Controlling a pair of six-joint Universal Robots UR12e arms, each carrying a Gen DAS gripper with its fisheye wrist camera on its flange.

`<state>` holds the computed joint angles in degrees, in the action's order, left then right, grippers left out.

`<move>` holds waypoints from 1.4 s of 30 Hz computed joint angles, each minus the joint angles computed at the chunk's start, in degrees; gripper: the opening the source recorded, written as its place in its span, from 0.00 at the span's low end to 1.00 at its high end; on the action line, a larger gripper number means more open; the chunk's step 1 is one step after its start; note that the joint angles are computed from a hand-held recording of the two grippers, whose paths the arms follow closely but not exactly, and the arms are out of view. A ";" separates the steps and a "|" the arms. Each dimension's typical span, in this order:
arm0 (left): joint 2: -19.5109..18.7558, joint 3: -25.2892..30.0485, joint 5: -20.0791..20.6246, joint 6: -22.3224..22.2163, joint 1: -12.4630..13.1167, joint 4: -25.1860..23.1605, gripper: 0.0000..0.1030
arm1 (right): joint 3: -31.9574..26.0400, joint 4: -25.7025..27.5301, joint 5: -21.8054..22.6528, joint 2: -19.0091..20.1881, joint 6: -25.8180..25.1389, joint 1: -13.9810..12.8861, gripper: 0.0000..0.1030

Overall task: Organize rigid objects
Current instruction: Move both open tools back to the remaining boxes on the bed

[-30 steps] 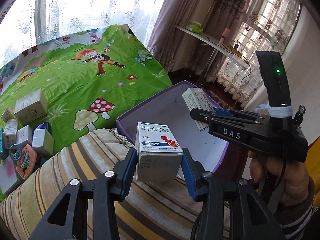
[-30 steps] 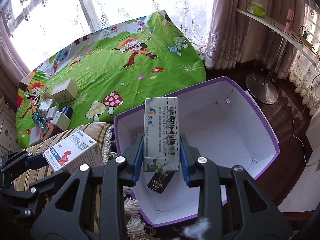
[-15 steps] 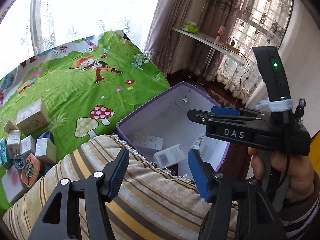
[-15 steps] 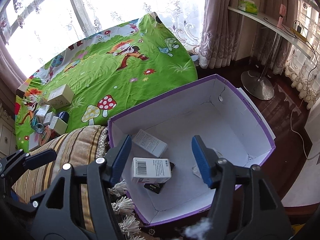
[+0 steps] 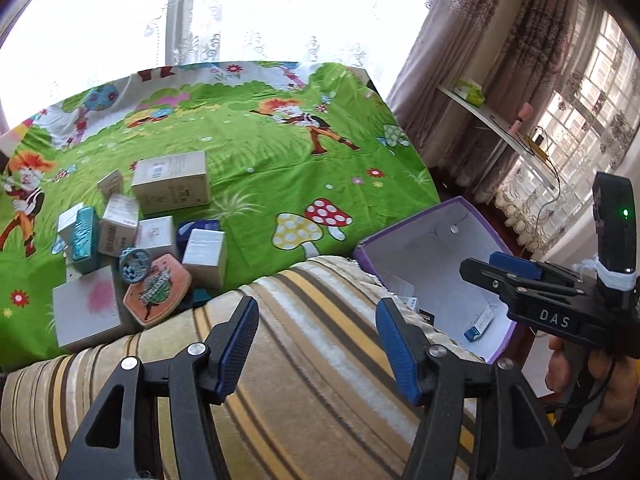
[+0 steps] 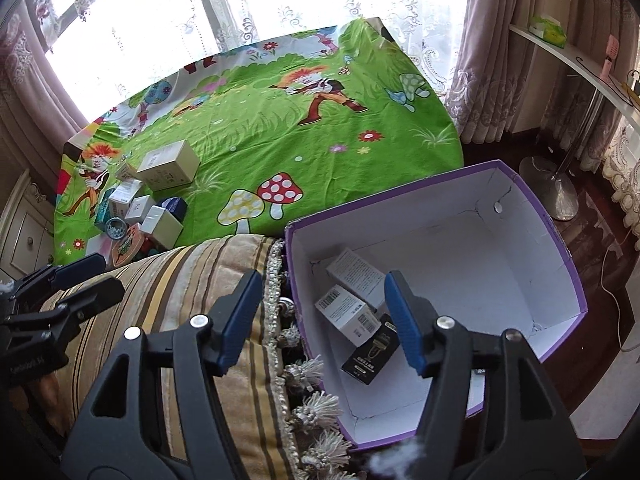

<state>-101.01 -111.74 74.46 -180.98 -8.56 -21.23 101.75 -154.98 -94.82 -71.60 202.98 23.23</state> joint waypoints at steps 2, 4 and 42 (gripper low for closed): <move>0.34 -0.66 0.03 -1.70 1.12 0.72 0.60 | -0.77 0.63 -0.08 0.47 -1.14 0.53 0.65; 0.70 -1.17 1.45 -3.49 2.03 1.22 0.60 | -1.50 1.02 0.06 0.92 -2.38 0.99 0.65; -2.15 1.48 9.29 -6.00 9.79 -3.13 0.60 | -20.73 16.33 6.68 13.60 -23.41 5.39 0.65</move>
